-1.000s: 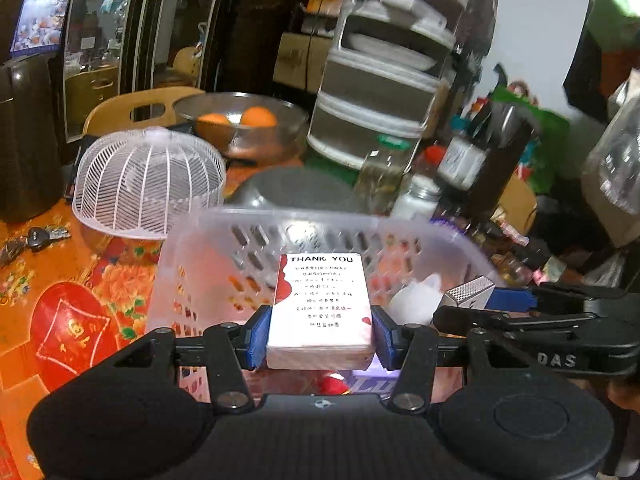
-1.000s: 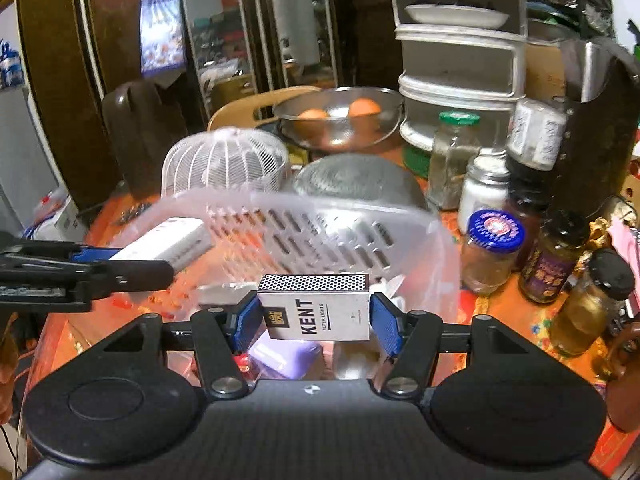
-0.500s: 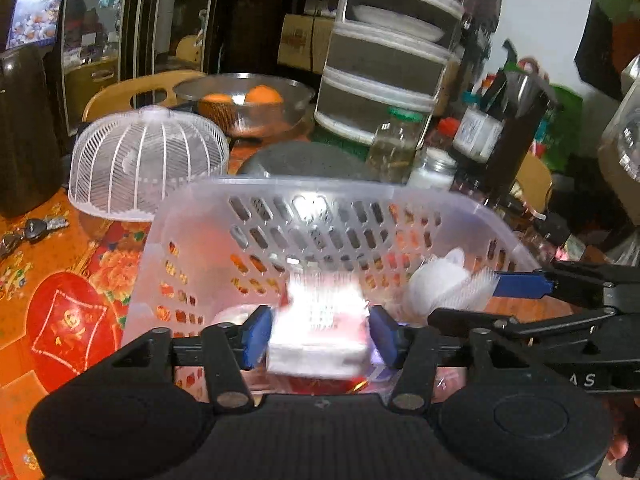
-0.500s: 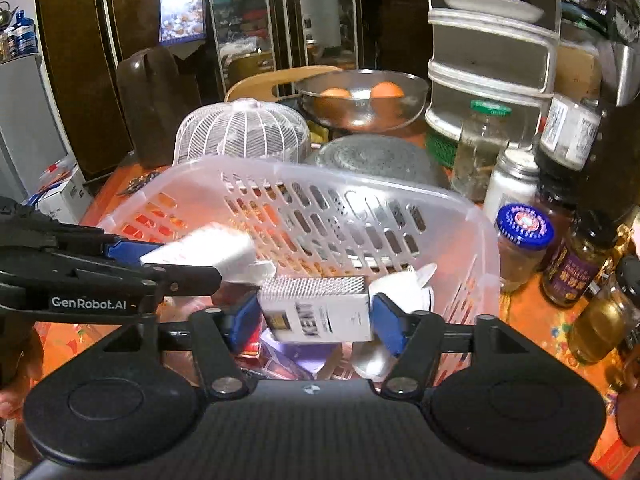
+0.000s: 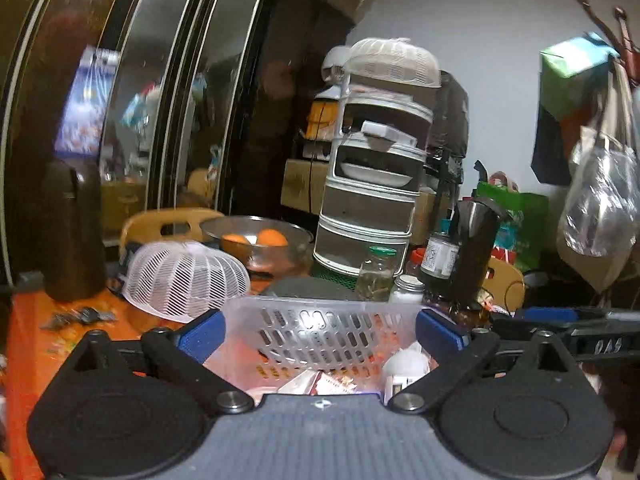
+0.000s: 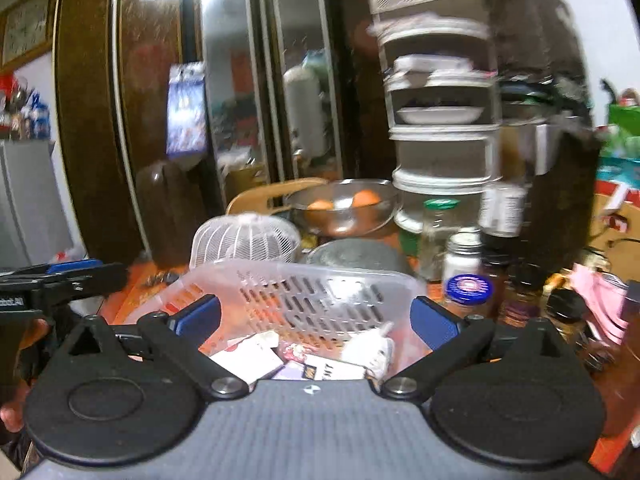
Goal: Organize objects
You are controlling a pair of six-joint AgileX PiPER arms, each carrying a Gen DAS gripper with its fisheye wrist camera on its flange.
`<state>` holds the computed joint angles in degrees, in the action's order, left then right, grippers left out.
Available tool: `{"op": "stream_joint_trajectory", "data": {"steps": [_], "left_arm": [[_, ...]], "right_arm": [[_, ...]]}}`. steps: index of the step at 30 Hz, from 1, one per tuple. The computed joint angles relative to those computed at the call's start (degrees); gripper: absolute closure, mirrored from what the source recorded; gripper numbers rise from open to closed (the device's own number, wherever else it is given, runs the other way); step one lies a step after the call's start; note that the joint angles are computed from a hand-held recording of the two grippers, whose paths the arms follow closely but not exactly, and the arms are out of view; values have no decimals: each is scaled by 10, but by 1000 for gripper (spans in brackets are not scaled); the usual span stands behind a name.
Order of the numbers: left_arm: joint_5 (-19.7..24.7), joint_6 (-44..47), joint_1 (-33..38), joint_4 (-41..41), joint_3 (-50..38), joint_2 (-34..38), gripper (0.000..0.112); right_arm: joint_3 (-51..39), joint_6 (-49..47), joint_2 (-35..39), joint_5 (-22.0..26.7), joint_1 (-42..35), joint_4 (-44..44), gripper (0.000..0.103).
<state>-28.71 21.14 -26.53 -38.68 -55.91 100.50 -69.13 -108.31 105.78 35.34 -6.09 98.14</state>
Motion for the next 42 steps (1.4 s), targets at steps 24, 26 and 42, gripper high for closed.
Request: {"op": "stream_joint_trajectory", "data": {"steps": [24, 26, 42], "left_arm": [[78, 204, -33, -213, -7, -14, 9], [76, 216, -38, -228, -10, -11, 9], [58, 422, -66, -432, -51, 1, 9]], "right_arm": [[38, 136, -32, -51, 11, -138, 0], [41, 134, -33, -61, 14, -132, 0], [49, 151, -39, -91, 26, -151, 0]]}}
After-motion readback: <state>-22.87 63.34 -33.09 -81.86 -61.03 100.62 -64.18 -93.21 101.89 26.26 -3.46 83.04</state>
